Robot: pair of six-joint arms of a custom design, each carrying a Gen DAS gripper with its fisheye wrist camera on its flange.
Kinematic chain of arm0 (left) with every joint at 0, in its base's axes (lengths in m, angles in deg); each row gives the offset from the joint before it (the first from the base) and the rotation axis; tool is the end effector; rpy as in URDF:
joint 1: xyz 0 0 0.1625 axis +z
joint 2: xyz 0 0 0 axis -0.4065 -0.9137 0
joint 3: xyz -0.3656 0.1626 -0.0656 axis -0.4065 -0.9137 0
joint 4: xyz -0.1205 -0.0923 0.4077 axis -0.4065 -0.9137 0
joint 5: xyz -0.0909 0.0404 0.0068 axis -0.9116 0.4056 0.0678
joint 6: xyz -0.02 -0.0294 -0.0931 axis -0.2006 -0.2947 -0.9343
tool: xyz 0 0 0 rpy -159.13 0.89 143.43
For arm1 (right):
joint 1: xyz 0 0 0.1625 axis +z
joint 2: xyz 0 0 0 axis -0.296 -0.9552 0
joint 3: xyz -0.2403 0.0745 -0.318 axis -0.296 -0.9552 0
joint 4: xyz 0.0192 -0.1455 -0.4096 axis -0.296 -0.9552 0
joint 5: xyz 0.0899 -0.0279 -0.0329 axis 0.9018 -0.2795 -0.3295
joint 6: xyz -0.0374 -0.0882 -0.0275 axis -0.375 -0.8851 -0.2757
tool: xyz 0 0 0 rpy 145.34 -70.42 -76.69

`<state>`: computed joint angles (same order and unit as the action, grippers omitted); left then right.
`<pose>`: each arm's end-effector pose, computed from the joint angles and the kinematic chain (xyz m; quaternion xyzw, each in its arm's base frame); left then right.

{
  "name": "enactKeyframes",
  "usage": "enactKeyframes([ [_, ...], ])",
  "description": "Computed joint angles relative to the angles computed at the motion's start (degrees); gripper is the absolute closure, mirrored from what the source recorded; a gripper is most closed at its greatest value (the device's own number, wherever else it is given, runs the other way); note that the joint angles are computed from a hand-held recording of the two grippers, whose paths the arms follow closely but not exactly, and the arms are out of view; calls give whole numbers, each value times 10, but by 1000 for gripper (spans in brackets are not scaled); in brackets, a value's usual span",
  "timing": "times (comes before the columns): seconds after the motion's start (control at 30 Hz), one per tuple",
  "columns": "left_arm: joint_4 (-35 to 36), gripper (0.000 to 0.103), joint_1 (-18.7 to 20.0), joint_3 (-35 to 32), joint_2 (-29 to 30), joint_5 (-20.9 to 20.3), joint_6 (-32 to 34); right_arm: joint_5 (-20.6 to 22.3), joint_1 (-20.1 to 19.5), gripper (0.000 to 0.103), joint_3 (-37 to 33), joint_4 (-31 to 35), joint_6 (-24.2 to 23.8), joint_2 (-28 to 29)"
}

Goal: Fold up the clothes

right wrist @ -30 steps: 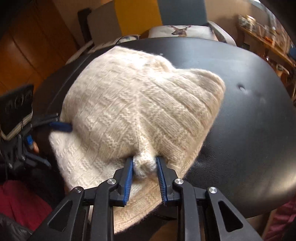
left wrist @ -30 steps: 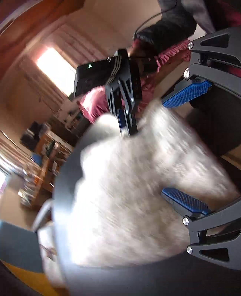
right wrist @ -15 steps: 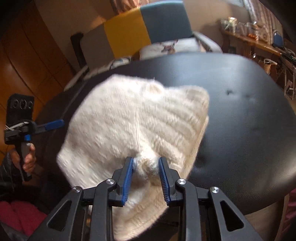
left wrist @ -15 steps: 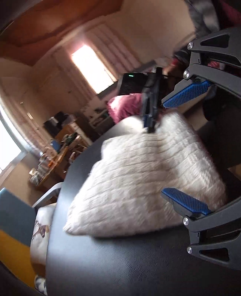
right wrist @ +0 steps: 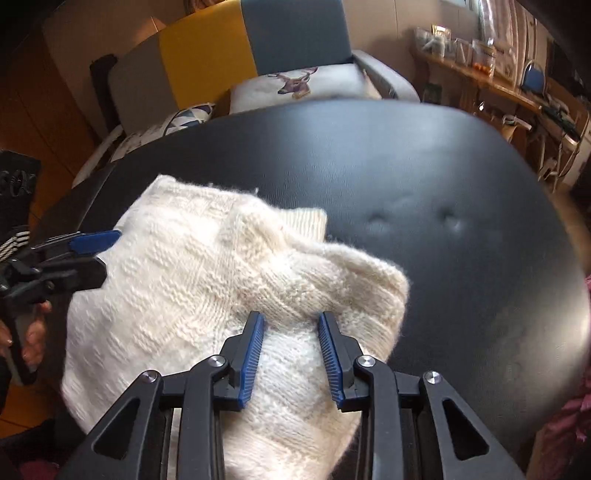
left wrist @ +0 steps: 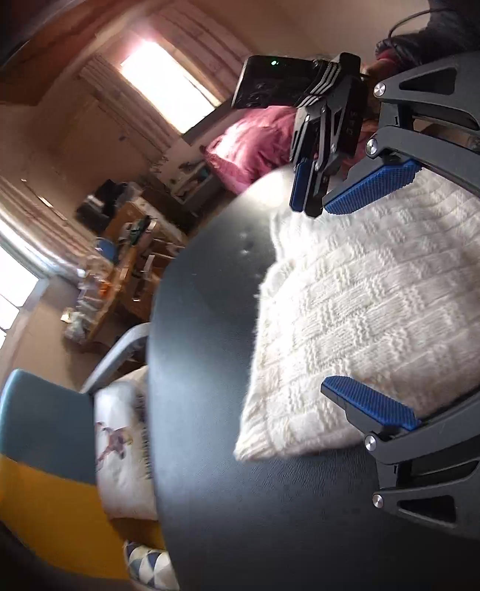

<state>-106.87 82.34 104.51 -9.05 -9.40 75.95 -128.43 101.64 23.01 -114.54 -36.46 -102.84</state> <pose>-0.3560 -0.8687 -0.0184 0.2516 0.9539 -0.1540 0.0556 0.0205 -0.7865 0.3237 0.1289 -0.9332 0.2208 0.2524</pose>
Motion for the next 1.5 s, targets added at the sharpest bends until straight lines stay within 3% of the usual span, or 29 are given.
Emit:
enactKeyframes([
  [0.07, 51, 13, 0, -49, 31, 27, 6, 42, -16, 72, 22, -24, 4, -13],
  [0.1, 51, 13, -1, -38, 29, 41, 15, 51, -19, 72, 29, -33, 3, -16],
  [0.23, -48, 12, -2, 89, -23, 58, 36, 65, -24, 72, 39, -53, -10, -20],
  [0.4, -104, 12, 1, 157, -66, 31, 6, 114, -38, 70, 68, -75, 21, -51],
  [0.47, -139, 12, 5, 202, -96, 8, -17, 127, -43, 61, 90, -99, 35, -71],
  [0.5, -155, 12, 8, 227, -113, -4, -35, 129, -44, 50, 101, -110, 39, -82],
  [0.53, -167, 12, 11, 247, -127, -9, -48, 123, -44, 38, 114, -123, 40, -92],
  [0.6, -187, 11, 14, 281, -150, -1, -60, 96, -42, 26, 137, -146, 30, -109],
  [0.7, -212, 11, 18, 343, -186, 18, -71, 16, -30, 26, 168, -203, 10, -118],
  [0.9, -230, 10, 26, 414, -225, 51, -101, -61, -11, 26, 190, -261, -4, -116],
  [0.97, -235, 10, 26, 427, -231, 60, -112, -21, -18, 26, 195, -225, 25, -131],
  [1.1, -231, 10, 24, 429, -233, 62, -116, 148, -61, 26, 185, -87, 113, -165],
  [1.17, -228, 5, 24, 425, -232, 45, -108, 222, -89, 26, 181, -52, 164, -173],
  [1.27, -209, 3, 30, 411, -228, 4, -110, 262, -122, 26, 167, -8, 245, -175],
  [1.5, -179, 1, 46, 370, -207, -59, -143, 343, -151, 25, 138, 51, 262, -151],
])
